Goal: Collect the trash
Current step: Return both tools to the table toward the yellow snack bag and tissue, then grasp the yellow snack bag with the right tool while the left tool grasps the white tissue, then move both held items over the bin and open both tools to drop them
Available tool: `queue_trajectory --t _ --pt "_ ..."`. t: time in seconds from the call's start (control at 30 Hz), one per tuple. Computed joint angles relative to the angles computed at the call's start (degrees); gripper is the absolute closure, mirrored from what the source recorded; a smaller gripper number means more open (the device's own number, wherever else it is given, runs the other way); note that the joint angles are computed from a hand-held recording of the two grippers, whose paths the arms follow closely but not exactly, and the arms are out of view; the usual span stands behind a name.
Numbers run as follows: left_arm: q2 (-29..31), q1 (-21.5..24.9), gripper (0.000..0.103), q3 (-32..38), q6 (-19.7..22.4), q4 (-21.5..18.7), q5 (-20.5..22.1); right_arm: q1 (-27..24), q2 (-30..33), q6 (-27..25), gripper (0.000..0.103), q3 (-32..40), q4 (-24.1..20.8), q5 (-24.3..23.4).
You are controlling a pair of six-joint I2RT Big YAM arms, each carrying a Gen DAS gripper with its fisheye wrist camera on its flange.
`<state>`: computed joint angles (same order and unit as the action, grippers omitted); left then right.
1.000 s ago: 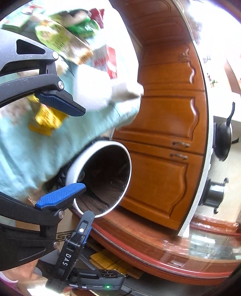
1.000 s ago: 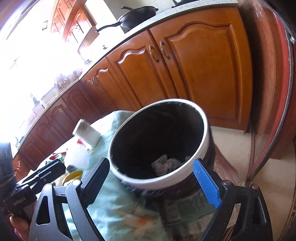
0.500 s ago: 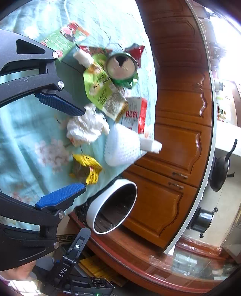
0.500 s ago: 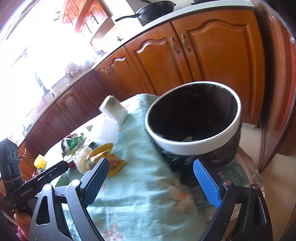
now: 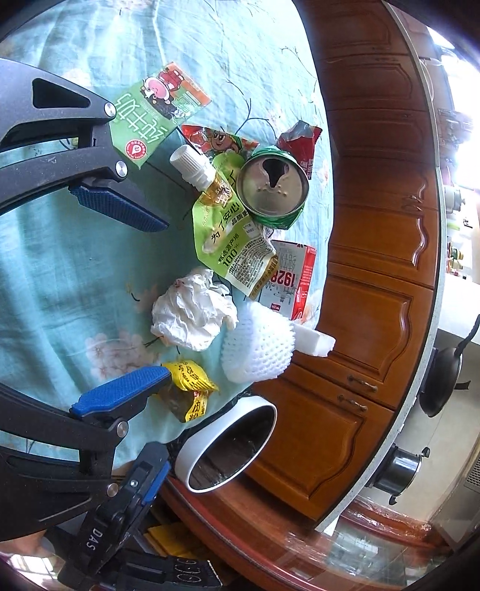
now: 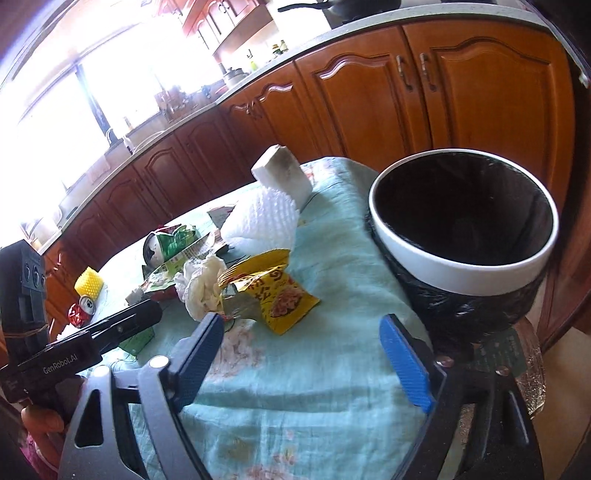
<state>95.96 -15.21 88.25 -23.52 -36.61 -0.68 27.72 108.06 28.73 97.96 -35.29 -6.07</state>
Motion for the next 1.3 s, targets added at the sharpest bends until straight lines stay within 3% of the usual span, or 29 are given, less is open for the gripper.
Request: queue_trajectory --t 0.13,0.3,0.37,0.43,0.47,0.6,0.77,0.8,0.83,0.87,1.3 --pt "1.94 0.18 0.029 2.04 -0.13 -1.18 0.98 -0.08 2.61 -0.71 0.043 3.07 -1.85 -1.82" --pt "5.23 0.00 0.030 5.64 1.06 -2.71 0.63 -0.33 5.95 -1.52 0.052 7.16 -3.75 -3.61" --pt "6.95 -0.01 0.031 7.44 1.07 -3.61 0.41 -0.45 7.36 -1.95 0.062 9.00 -4.73 -4.06" --pt "8.39 0.03 0.046 8.91 1.50 -4.20 1.11 -0.64 8.14 -2.25 0.086 10.07 -5.43 -4.57" --pt "9.04 0.07 0.060 9.65 1.85 -4.78 1.66 -0.68 8.29 -2.38 0.090 10.31 -5.50 -4.60" --pt "9.60 0.06 0.078 9.79 3.03 -3.68 2.30 -0.95 7.05 -2.22 0.099 8.65 -3.98 -4.53" --pt "8.80 -0.34 0.082 8.83 4.37 -2.50 3.05 -1.70 4.08 -1.69 0.102 4.99 -2.19 -3.91" --pt "8.53 -0.54 0.085 8.54 4.33 -2.27 3.23 -1.88 3.51 -1.64 0.102 4.35 -2.00 -3.70" --pt "8.39 -0.68 0.096 8.48 4.41 -2.15 3.51 -2.13 2.80 -1.55 0.102 3.54 -1.76 -3.47" --pt "8.35 -0.78 0.098 8.62 4.52 -2.36 4.27 -2.35 2.21 -1.44 0.102 2.91 -1.52 -3.22" --pt "8.55 -3.32 0.098 11.52 7.90 -2.53 5.88 -6.38 -4.33 0.67 0.102 -4.16 1.67 1.04"
